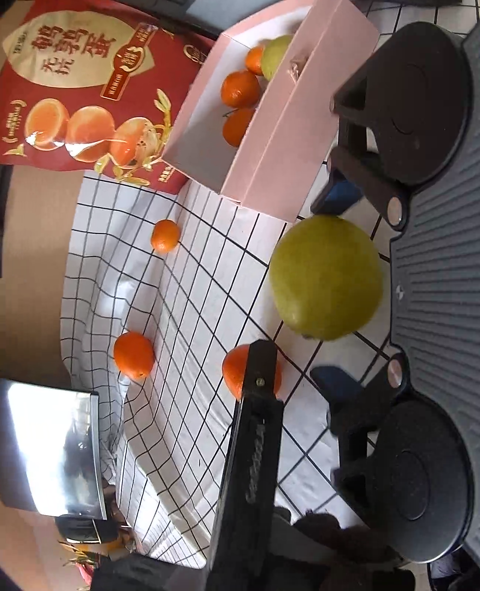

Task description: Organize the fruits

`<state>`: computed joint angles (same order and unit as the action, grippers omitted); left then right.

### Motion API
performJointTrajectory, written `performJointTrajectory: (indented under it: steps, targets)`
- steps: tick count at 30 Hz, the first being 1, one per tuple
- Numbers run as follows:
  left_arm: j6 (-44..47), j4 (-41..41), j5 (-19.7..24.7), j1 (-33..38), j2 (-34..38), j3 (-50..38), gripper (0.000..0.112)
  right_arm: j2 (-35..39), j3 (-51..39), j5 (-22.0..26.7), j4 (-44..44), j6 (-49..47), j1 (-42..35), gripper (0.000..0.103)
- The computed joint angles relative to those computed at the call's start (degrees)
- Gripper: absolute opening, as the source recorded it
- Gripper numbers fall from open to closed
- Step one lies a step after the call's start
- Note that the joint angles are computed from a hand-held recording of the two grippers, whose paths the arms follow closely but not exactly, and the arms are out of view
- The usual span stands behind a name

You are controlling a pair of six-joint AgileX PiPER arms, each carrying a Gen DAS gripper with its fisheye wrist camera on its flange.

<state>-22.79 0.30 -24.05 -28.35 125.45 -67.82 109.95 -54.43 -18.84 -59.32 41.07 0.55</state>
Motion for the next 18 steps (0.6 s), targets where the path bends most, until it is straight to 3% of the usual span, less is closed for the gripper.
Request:
performJointTrajectory:
  steps: [1,6,11,18]
  targets:
    - [0.02,0.00,-0.06,0.00,0.03,-0.01,0.050,0.24,-0.58,0.13,-3.43,3.49,-0.38,0.066]
    - [0.17,-0.09,-0.22,-0.01,0.17,-0.04,0.050,-0.35,-0.20,-3.68,-14.58,13.72,-4.54,0.065]
    - [0.14,0.03,-0.48,0.03,0.33,-0.04,0.050,-2.57,4.76,-2.22,-1.85,-0.19,-7.27,0.065]
    - [5.91,-3.77,0.83,-0.60,0.75,-0.96,0.050,-3.86,7.84,-3.88,1.94,-4.31,-13.21,0.065]
